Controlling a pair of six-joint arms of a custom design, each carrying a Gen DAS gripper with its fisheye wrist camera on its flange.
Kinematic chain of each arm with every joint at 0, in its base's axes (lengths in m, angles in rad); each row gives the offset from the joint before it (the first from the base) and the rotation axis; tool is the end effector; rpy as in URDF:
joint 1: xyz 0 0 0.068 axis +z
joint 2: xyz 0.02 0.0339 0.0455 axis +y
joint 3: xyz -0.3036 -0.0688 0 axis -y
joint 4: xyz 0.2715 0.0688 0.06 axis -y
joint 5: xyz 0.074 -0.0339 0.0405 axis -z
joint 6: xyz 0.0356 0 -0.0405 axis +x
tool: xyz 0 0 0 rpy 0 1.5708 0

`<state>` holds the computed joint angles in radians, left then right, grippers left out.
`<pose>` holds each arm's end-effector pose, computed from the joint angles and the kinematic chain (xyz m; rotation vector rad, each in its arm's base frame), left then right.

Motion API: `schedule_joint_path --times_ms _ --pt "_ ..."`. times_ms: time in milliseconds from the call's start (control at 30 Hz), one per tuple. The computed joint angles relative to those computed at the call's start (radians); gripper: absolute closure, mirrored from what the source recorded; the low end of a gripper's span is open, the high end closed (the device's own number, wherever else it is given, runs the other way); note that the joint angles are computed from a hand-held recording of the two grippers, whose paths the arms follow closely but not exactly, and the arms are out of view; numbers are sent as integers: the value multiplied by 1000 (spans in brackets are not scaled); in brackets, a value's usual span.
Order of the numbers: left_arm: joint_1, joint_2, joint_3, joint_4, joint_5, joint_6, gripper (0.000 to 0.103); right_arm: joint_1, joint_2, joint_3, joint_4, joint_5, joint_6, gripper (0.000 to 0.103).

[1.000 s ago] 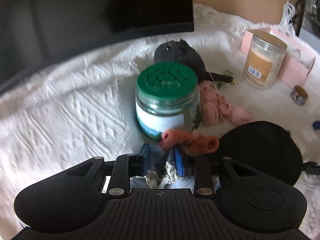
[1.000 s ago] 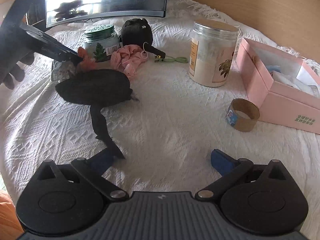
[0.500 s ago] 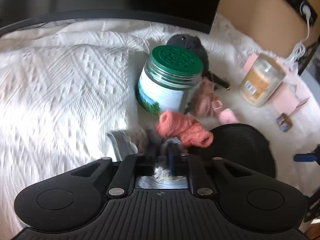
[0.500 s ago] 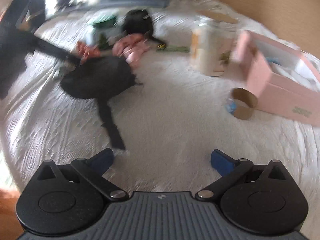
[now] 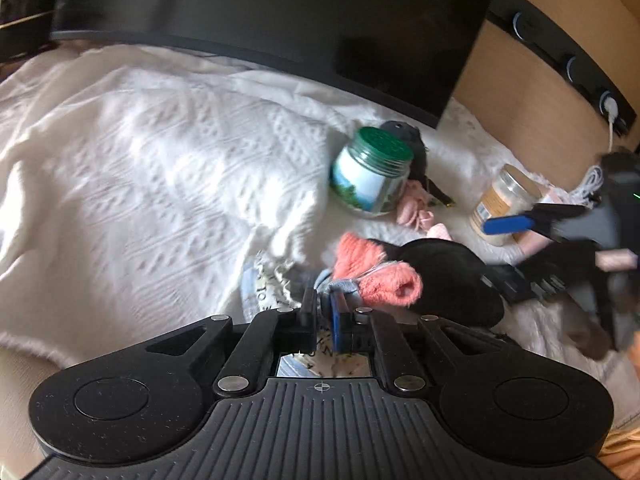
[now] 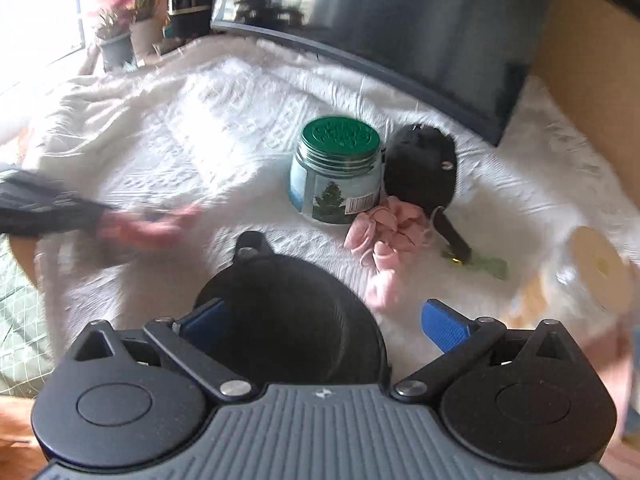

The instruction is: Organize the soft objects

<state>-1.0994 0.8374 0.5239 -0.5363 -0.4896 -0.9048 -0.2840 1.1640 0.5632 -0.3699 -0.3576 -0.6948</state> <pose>0.0890 -0.1377 0.2332 0.0079 2.3335 -0.4254 0.2131 -0.0492 0.1997 -0.6341 2.3715 0.0345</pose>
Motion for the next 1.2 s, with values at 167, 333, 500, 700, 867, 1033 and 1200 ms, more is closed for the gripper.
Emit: schedule_joint_path --times_ms 167,333,500,700,867,1033,1200 --pt "-87 -28 -32 -18 -8 -157 94 -1 191 82 -13 -39 99 9" --pt "-158 131 -29 121 38 -190 94 -71 173 105 -207 -91 -20 50" --pt "-169 251 15 125 26 -182 94 -178 105 108 -463 -123 -194 60" --pt "-199 243 135 32 -13 112 87 -143 69 54 -348 -113 -116 59" --pt "-196 380 221 -101 -32 433 85 -151 71 34 -296 -137 -77 47" --pt "-178 462 192 -21 -101 619 80 -233 -21 -27 -243 -141 -81 33" --pt "-40 513 176 123 -123 719 57 -437 -100 -76 -243 -174 -157 23"
